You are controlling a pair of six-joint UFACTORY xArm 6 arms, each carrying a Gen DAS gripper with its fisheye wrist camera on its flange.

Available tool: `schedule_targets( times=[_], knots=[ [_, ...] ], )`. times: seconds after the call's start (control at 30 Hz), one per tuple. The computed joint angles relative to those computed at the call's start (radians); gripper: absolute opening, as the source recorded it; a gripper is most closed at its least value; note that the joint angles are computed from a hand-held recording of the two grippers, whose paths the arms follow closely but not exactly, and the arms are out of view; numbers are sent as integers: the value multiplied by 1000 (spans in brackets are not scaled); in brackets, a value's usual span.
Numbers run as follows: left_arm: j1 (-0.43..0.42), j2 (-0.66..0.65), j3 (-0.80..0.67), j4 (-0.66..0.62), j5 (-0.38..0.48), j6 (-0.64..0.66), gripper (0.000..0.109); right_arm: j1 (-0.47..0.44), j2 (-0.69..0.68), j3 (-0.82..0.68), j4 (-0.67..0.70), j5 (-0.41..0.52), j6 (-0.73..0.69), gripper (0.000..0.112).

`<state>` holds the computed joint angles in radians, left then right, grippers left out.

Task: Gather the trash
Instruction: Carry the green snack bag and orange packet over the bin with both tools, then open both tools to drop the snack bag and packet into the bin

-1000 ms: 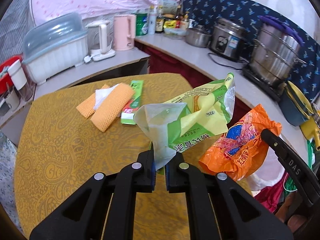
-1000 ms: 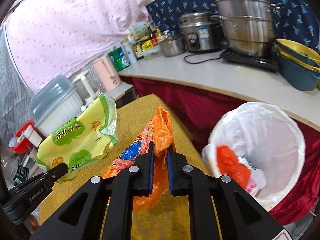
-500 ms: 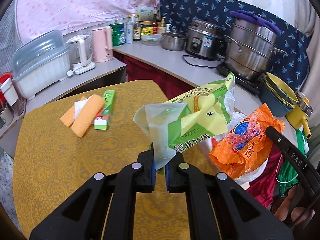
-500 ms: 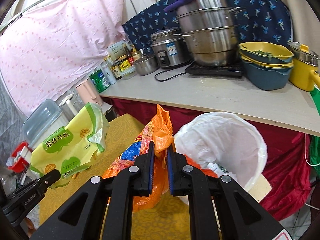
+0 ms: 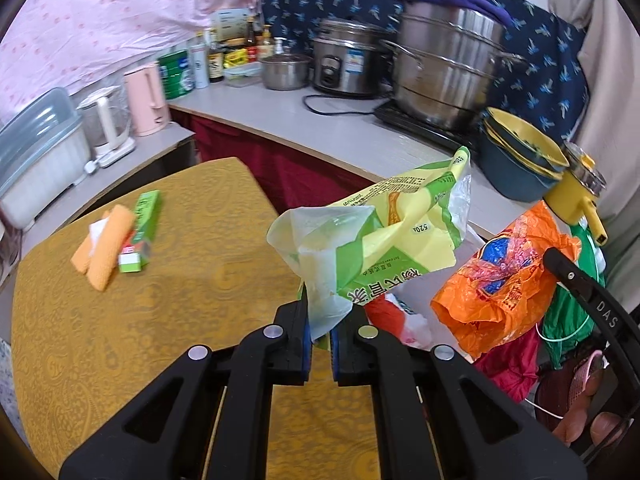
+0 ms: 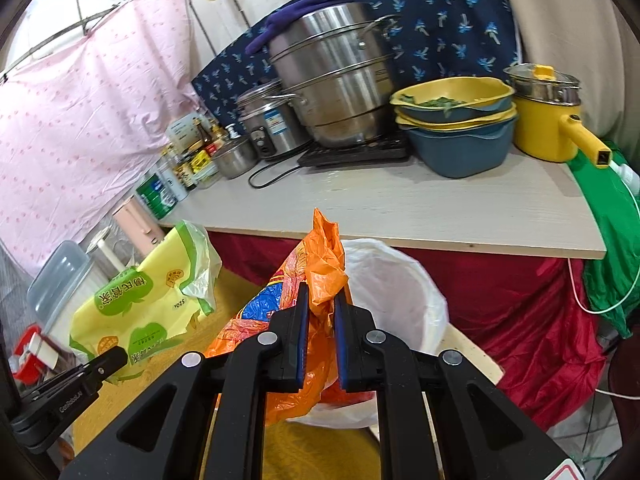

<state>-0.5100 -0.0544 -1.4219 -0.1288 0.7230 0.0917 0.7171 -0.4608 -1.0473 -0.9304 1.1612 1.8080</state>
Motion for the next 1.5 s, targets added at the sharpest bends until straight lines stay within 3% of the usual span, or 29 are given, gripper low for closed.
schedule_targets(
  times=[0.43, 0.47, 0.53, 0.6, 0.67, 0.73, 0.97, 1.03, 1.23, 1.5],
  knots=[
    [-125, 172, -132, 42, 58, -29, 10, -78, -189, 179, 26, 25, 32, 11],
    [-130, 179, -136, 46, 55, -31, 12, -83, -191, 184, 30, 22, 32, 11],
    [-135, 191, -143, 53, 51, -42, 33, -100, -195, 197, 40, 4, 29, 11],
    [-135, 190, -135, 66, 31, -61, 44, -114, -186, 200, 47, -15, 24, 11],
    [-128, 189, -132, 59, 20, -61, 46, -127, -169, 198, 53, -42, 17, 11],
    [-120, 196, -143, 56, 25, -70, 55, -143, -147, 190, 59, -71, 5, 11],
    [-76, 193, -151, 54, 17, -93, 56, -179, -47, 136, 74, -164, -37, 12],
    [-64, 188, -146, 61, 11, -95, 58, -185, -15, 118, 75, -190, -47, 17],
    [-33, 165, -114, 103, -28, -129, 77, -169, 49, 63, 62, -201, -38, 26],
    [1, 146, -96, 106, -40, -136, 83, -129, 89, -6, 39, -157, -38, 41]
  ],
)
